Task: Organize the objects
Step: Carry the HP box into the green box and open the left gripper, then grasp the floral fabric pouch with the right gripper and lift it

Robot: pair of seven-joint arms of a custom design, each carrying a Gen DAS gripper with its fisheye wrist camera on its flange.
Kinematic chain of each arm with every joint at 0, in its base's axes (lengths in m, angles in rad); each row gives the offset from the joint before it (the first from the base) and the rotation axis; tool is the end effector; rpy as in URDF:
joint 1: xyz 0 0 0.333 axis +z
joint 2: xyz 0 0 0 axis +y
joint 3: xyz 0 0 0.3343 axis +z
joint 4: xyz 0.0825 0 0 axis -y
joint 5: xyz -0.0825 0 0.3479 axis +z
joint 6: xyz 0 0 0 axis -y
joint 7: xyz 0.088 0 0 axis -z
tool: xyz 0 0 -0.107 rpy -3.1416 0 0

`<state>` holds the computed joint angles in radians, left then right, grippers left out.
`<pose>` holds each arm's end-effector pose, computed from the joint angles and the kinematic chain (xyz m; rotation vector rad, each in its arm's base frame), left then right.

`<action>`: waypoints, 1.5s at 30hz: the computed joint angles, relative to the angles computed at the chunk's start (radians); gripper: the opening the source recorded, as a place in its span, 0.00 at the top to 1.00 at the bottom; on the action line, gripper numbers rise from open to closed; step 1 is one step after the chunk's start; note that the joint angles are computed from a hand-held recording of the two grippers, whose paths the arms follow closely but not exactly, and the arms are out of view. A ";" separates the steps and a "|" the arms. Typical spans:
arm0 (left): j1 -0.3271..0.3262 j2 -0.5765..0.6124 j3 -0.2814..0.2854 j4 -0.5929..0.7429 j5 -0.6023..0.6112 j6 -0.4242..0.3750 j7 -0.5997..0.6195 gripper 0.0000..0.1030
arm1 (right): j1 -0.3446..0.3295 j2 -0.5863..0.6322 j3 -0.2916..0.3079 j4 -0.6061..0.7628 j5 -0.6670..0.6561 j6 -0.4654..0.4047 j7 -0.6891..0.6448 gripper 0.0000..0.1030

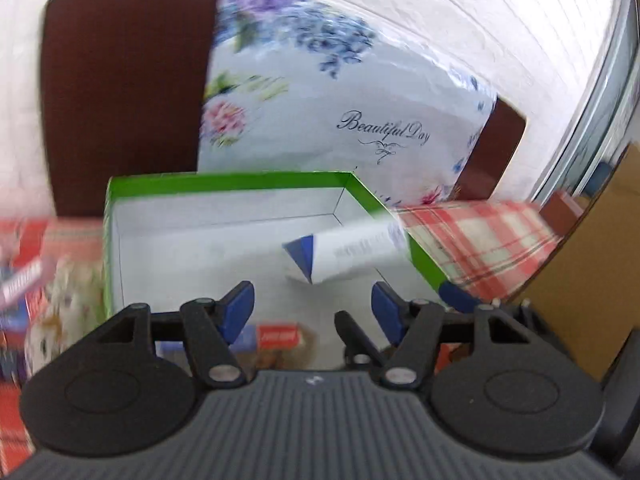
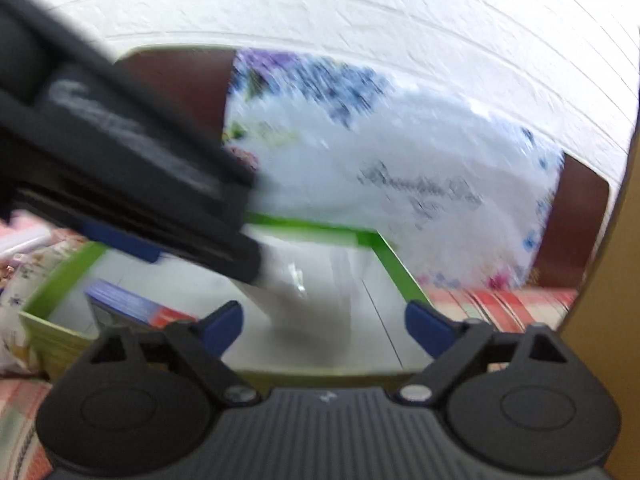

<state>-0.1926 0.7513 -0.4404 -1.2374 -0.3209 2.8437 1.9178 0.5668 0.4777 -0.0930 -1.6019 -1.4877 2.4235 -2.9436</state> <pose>0.6975 -0.3331 0.4759 -1.3868 2.2390 -1.3970 0.6121 0.3219 0.4281 -1.4010 1.7194 -1.2564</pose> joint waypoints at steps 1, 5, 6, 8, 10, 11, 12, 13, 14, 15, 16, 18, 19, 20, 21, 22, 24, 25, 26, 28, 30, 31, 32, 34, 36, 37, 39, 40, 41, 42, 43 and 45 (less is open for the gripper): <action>0.030 -0.033 -0.024 -0.070 -0.018 0.047 0.028 0.36 | 0.013 -0.023 -0.004 -0.037 -0.038 0.008 0.063 0.11; 0.189 -0.165 -0.162 -0.362 -0.081 0.227 0.193 0.35 | 0.045 -0.077 0.042 -0.136 -0.087 -0.043 0.184 0.10; 0.219 -0.166 -0.189 -0.392 -0.055 0.251 0.201 0.35 | 0.051 -0.088 0.056 -0.159 -0.095 -0.053 0.217 0.10; 0.303 -0.204 -0.263 -0.503 -0.052 0.314 0.235 0.34 | 0.052 -0.095 0.087 -0.181 -0.086 -0.048 0.240 0.11; 0.337 -0.230 -0.276 -0.577 -0.034 0.349 0.226 0.34 | 0.052 -0.098 0.113 -0.192 -0.053 -0.022 0.229 0.12; 0.339 -0.245 -0.264 -0.605 -0.026 0.361 0.211 0.34 | 0.052 -0.097 0.119 -0.193 -0.041 -0.009 0.224 0.12; 0.351 -0.264 -0.262 -0.643 -0.020 0.376 0.199 0.34 | 0.057 -0.095 0.125 -0.195 -0.027 -0.005 0.214 0.12; 0.358 -0.281 -0.255 -0.676 -0.013 0.388 0.186 0.33 | 0.061 -0.094 0.129 -0.193 -0.010 0.000 0.196 0.13; 0.356 -0.300 -0.235 -0.709 -0.005 0.402 0.170 0.32 | 0.065 -0.097 0.130 -0.197 -0.002 0.006 0.191 0.14; 0.353 -0.321 -0.214 -0.747 0.001 0.423 0.154 0.31 | 0.069 -0.099 0.131 -0.198 0.004 0.015 0.196 0.15; 0.335 -0.340 -0.177 -0.775 0.006 0.438 0.136 0.31 | 0.067 -0.097 0.131 -0.195 0.008 0.035 0.201 0.15; 0.319 -0.367 -0.125 -0.831 0.015 0.471 0.105 0.30 | 0.068 -0.083 0.132 -0.179 0.029 0.066 0.180 0.25; 0.288 -0.382 -0.072 -0.854 0.015 0.484 0.087 0.30 | 0.069 -0.074 0.132 -0.166 0.044 0.084 0.154 0.28; 0.226 -0.395 0.015 -0.869 0.032 0.491 0.046 0.30 | 0.070 -0.062 0.132 -0.150 0.058 0.105 0.126 0.33; 0.158 -0.409 0.102 -0.885 -0.017 0.498 0.062 0.30 | 0.072 -0.046 0.128 -0.126 0.071 0.125 0.096 0.37; 0.109 -0.409 0.172 -0.888 -0.029 0.496 0.046 0.30 | 0.079 -0.030 0.122 -0.100 0.080 0.136 0.068 0.37; 0.116 -0.402 0.210 -0.923 0.025 0.566 -0.023 0.29 | 0.092 0.007 0.107 -0.038 0.099 0.161 -0.001 0.39; 0.116 -0.400 0.218 -0.930 -0.001 0.589 0.001 0.28 | 0.097 0.029 0.099 -0.001 0.108 0.179 -0.035 0.41; 0.123 -0.400 0.223 -0.935 0.008 0.601 -0.009 0.28 | 0.097 0.053 0.093 0.041 0.125 0.198 -0.069 0.44; 0.216 -0.397 0.157 -0.954 0.086 0.628 -0.074 0.28 | 0.103 0.107 0.078 0.137 0.180 0.189 -0.131 0.45; 0.288 -0.389 0.105 -0.971 0.164 0.658 -0.129 0.27 | 0.105 0.169 0.059 0.241 0.228 0.185 -0.170 0.47; 0.322 -0.383 0.079 -0.977 0.208 0.674 -0.157 0.25 | 0.098 0.205 0.057 0.296 0.265 0.186 -0.209 0.47; 0.343 -0.376 0.064 -0.981 0.244 0.688 -0.179 0.21 | 0.087 0.250 0.066 0.362 0.323 0.166 -0.275 0.51; 0.326 -0.369 0.085 -0.985 0.276 0.711 -0.192 0.16 | 0.080 0.322 0.068 0.463 0.452 0.127 -0.386 0.62; 0.274 -0.369 0.135 -0.989 0.277 0.726 -0.187 0.13 | 0.085 0.325 0.057 0.460 0.449 0.152 -0.348 0.79; 0.258 -0.369 0.153 -0.989 0.283 0.731 -0.193 0.13 | 0.097 0.320 0.041 0.451 0.447 0.164 -0.350 0.81; 0.263 -0.366 0.159 -0.990 0.322 0.736 -0.231 0.11 | 0.116 0.294 0.013 0.406 0.441 0.214 -0.337 0.95; 0.268 -0.366 0.160 -0.990 0.344 0.736 -0.251 0.11 | 0.126 0.279 0.003 0.383 0.444 0.233 -0.340 0.95; 0.271 -0.366 0.163 -0.990 0.363 0.738 -0.271 0.11 | 0.138 0.259 -0.010 0.351 0.440 0.257 -0.337 0.97; 0.266 -0.368 0.171 -0.991 0.376 0.738 -0.287 0.11 | 0.154 0.231 -0.029 0.306 0.426 0.296 -0.313 0.97; 0.259 -0.370 0.181 -0.993 0.387 0.737 -0.301 0.11 | 0.181 0.198 -0.058 0.256 0.398 0.327 -0.274 0.97; 0.237 -0.375 0.209 -0.992 0.403 0.732 -0.321 0.11 | 0.245 0.125 -0.111 0.151 0.324 0.362 -0.195 0.97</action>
